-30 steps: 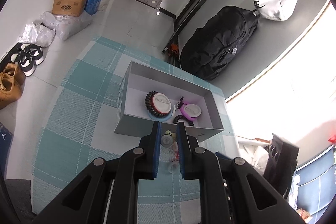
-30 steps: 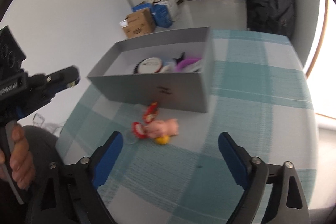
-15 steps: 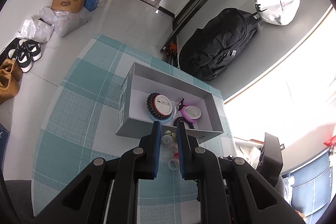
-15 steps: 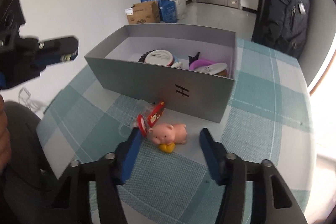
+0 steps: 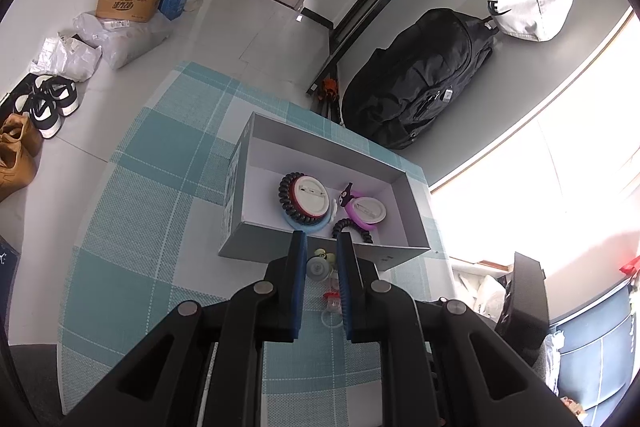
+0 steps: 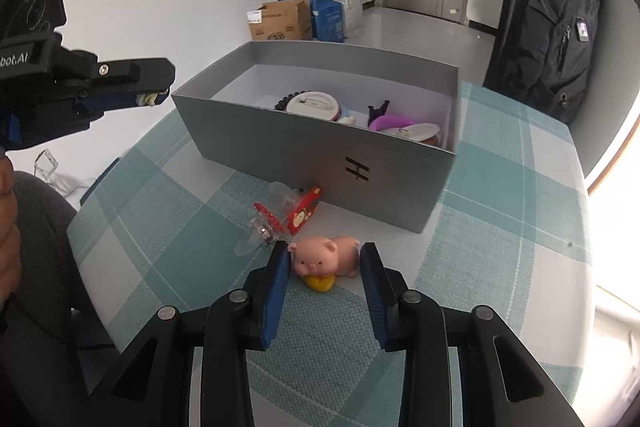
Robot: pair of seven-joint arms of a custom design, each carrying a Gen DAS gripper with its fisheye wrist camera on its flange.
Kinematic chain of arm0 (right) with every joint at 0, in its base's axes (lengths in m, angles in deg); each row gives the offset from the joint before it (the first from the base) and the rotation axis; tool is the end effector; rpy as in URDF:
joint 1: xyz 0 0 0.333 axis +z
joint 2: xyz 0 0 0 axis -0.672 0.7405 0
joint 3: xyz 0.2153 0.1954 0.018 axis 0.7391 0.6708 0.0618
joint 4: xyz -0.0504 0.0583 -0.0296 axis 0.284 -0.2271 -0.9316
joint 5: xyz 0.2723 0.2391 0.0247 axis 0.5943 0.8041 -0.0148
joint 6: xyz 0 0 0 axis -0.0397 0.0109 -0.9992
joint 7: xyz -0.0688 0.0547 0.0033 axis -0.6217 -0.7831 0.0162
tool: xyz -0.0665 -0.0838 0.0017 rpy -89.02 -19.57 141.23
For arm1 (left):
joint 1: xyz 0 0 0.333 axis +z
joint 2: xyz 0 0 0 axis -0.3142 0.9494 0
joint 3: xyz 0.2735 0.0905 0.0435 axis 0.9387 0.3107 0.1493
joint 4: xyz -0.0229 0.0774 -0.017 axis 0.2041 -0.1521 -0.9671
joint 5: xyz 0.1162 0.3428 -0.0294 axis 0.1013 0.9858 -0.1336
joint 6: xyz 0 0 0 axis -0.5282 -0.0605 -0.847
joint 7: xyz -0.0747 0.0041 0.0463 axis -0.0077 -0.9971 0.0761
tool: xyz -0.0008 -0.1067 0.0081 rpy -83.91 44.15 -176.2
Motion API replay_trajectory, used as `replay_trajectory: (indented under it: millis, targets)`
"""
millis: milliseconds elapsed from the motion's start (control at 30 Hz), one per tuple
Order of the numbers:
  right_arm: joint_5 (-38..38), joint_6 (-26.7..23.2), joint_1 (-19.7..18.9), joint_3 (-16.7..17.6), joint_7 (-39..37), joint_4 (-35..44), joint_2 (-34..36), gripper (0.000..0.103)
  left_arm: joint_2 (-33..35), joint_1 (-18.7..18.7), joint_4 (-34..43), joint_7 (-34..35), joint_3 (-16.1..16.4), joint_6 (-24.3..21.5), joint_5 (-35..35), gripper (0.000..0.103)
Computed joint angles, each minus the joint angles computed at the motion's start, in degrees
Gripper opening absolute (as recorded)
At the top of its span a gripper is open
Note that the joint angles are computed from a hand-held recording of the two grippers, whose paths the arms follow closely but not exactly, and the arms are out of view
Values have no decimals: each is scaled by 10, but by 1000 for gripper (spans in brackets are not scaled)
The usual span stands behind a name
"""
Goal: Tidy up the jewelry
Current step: 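Lower the charm and pink pig into the gray box and open both grippers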
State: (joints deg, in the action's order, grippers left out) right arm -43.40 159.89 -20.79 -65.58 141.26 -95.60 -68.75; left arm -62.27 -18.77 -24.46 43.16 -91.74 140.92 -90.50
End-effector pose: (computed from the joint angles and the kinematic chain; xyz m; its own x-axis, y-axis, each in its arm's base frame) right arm 0.5713 0.2795 0.4119 0.1586 -0.9830 -0.0924 -0.7930 -0.0711 -0.6050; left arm 0.6387 -0.1525 0.4776 -0.3695 -0.7419 0.5595 -0.8658 0.0561 -0.4973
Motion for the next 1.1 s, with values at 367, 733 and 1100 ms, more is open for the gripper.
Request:
replay_trajectory:
  millis: [367,733,1100]
  targets:
    - [16,76,-15,-2,27,-44,-43,34,-12,-13,-13,8,-1,11,19,10]
    - [79,121,-52,35,-46,4,-31,34,1,-35,18,2,-2,28,64,10]
    - [177,95,-98,80,-171,108,40,34,85,-45,139,-58,-6,-17,130,10]
